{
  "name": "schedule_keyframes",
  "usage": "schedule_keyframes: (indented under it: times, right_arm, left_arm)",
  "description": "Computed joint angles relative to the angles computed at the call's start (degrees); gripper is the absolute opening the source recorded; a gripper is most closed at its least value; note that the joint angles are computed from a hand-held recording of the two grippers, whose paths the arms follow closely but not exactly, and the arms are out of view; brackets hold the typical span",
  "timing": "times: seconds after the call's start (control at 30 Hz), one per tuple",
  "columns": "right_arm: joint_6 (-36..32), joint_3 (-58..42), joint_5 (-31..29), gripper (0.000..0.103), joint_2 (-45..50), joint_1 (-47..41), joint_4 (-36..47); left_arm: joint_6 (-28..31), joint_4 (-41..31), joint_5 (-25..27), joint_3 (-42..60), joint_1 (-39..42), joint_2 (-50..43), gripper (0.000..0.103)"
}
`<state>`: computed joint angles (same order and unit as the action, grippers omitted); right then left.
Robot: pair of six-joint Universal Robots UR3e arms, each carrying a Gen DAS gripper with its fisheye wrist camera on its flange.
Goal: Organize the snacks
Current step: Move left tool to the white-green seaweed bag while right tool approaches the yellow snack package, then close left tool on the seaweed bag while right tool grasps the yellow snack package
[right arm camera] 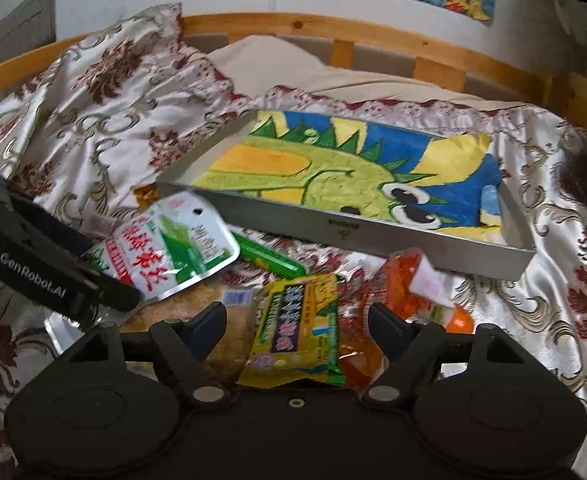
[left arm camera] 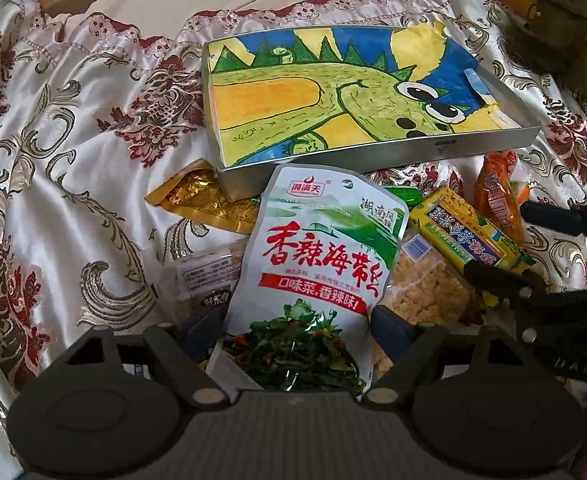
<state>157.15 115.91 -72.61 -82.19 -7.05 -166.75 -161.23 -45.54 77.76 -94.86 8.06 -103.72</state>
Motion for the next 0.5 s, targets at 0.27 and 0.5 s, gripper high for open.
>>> schedule_keyframes:
  times: [0.27, 0.5]
  right_arm:
    - [3.2, -3.7, -0.1, 0.064, 2.8, -0.4, 6.8]
    - [5.3, -3.6, 0.6, 0.052, 2.5, -1.3, 7.2]
  left_arm:
    - [-0.1, 1.4, 0.8, -0.7, -0.7, -0.2, 0.085]
    - [-0.4, 1.2, -0.6, -1.5, -0.1, 0.5, 0.081]
